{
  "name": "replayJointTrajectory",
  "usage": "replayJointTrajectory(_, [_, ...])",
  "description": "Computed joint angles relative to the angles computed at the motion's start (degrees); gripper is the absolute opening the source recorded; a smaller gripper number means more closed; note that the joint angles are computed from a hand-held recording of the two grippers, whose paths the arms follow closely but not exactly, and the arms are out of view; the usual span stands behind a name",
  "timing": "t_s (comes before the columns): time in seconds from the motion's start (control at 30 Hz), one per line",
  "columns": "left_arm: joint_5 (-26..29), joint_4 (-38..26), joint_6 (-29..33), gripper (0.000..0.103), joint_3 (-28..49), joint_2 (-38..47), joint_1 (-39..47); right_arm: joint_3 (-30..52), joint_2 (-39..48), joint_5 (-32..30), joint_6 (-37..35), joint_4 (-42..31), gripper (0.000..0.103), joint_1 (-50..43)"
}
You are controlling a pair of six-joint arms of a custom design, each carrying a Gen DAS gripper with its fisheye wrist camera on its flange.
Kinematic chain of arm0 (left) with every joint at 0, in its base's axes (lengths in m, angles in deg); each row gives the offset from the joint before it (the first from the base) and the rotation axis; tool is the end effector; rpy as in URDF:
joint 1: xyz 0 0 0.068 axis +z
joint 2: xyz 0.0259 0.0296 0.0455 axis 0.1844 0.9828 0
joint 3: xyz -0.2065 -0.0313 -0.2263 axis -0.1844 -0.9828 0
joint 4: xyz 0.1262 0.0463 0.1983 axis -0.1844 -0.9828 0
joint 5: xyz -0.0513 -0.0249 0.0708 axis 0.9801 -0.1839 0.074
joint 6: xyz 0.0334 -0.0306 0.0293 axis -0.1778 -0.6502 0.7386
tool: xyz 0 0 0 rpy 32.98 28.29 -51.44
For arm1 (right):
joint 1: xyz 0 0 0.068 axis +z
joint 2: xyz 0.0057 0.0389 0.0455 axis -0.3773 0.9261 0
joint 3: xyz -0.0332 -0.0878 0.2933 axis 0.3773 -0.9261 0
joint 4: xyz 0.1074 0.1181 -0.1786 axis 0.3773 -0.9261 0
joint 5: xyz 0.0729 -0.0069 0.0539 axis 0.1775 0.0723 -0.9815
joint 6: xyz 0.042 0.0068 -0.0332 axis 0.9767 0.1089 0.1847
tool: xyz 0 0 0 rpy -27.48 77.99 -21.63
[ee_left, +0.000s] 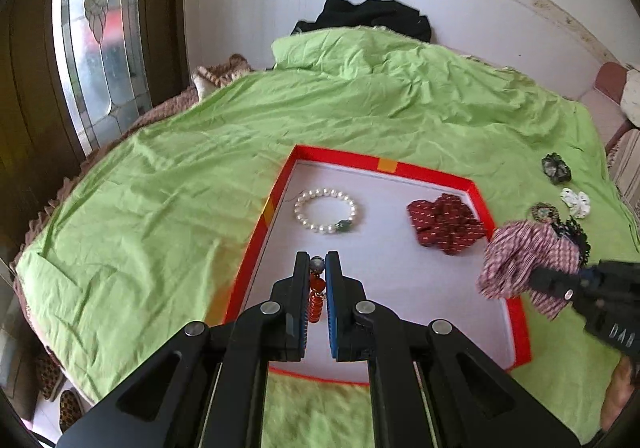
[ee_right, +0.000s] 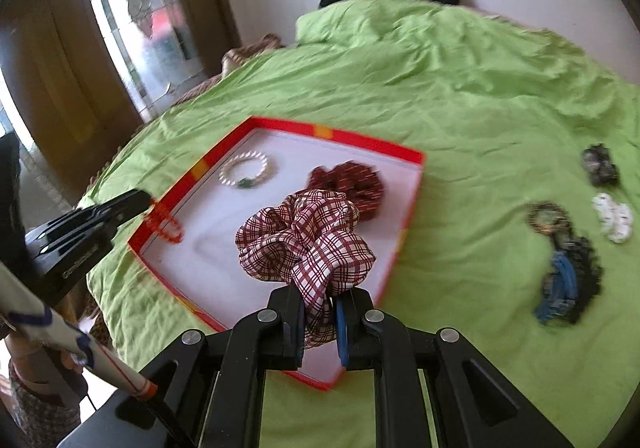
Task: Organize jewelry
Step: 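Carry both items into the tray and open both tools to release them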
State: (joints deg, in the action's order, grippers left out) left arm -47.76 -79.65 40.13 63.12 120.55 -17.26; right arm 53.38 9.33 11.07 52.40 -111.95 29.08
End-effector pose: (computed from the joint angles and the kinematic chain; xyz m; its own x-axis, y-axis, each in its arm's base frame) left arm 0.2091 -0.1069 0.3333 -0.6660 0.1404 -0.7326 0.2825 0.9564 -0.0735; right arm 0.1940 0.2162 0.2963 -0.7549 0.0484 -0.6541 -0.0301 0.9937 0.1081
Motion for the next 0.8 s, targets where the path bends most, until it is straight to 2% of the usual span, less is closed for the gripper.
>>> replayJointTrajectory(0.33, [4.4, 5.1, 0.9, 0.007, -1.0, 7.3, 3.5, 1.2, 9.0, -6.2, -3.3, 5.4, 0.013, -4.2])
replayJointTrajectory(0.7, [3.6, 7.4, -0.4, 0.007, -1.8, 9.9, 3.7, 2.4, 12.8, -7.1, -6.3, 7.2, 0.017, -5.3])
replayJointTrajectory(0.73, [2.9, 7.4, -0.5, 0.007, -2.0, 9.5, 3.3, 2.5, 12.9, -6.8, -6.5, 7.2, 0.018, -5.1])
replayJointTrajectory(0.8, [1.4, 6.8, -0.6, 0.009, -2.0, 8.5, 2.3, 2.3, 12.7, -6.7, -6.9, 7.7, 0.029, -4.9])
